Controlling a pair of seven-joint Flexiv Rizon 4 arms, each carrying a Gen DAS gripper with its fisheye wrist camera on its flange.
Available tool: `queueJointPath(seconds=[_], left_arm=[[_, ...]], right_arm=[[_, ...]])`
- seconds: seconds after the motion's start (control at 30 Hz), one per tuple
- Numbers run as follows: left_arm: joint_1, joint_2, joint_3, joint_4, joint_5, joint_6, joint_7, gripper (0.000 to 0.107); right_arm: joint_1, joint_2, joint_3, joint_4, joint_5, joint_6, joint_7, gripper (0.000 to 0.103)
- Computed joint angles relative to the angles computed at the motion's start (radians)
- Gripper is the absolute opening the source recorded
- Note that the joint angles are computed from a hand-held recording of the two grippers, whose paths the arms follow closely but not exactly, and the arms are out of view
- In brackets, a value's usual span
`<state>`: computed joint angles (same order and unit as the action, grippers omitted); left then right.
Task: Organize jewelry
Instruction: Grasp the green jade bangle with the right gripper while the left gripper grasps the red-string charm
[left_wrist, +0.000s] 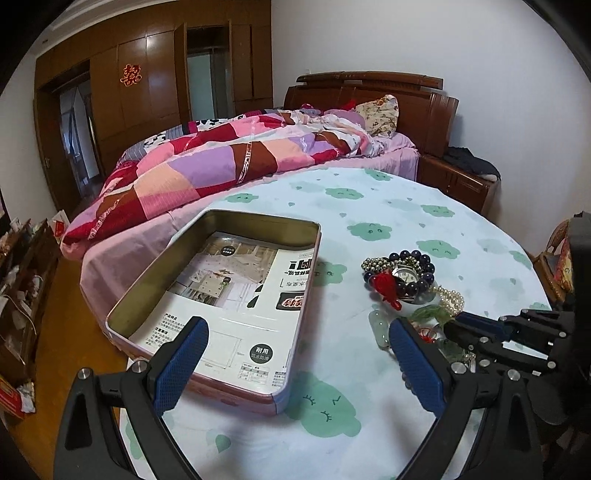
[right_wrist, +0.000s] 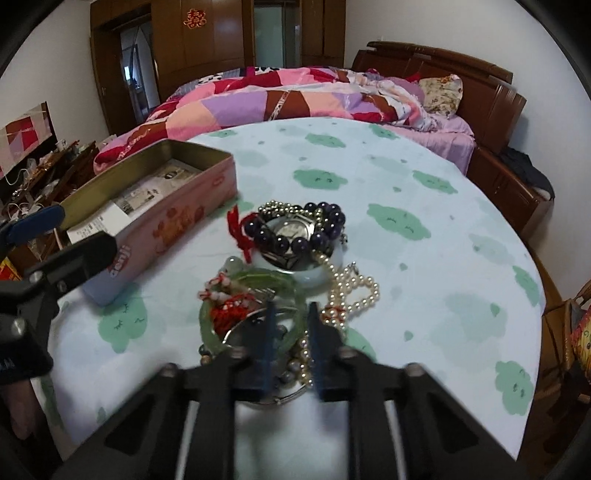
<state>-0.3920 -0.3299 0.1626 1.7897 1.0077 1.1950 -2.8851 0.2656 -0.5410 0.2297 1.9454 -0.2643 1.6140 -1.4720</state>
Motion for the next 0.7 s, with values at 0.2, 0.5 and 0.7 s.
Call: queueJointPath(seconds=[0.2,0.5,0.7], left_arm=[[0.01,-0.001,0.006,0.009,-0.017,0.024,-0.014,0.098],[0.009,-0.003,0.02,0.015,-0.027,0.043,-0.025,0.098],[0.018,-0.013,0.021,0.01,-0.042,0.061,0.005,0.098]], right_arm=[[-0.079,0.0,0.095,-0.002,0.02,0.026,-0.037,0.008],[-0.194,-0.01,0.228,-0.038,0.038,0.04,-0.049,0.008],[-0.242,-0.025,0.29,-0.074,0.049,0.026,-0.07,0.008]])
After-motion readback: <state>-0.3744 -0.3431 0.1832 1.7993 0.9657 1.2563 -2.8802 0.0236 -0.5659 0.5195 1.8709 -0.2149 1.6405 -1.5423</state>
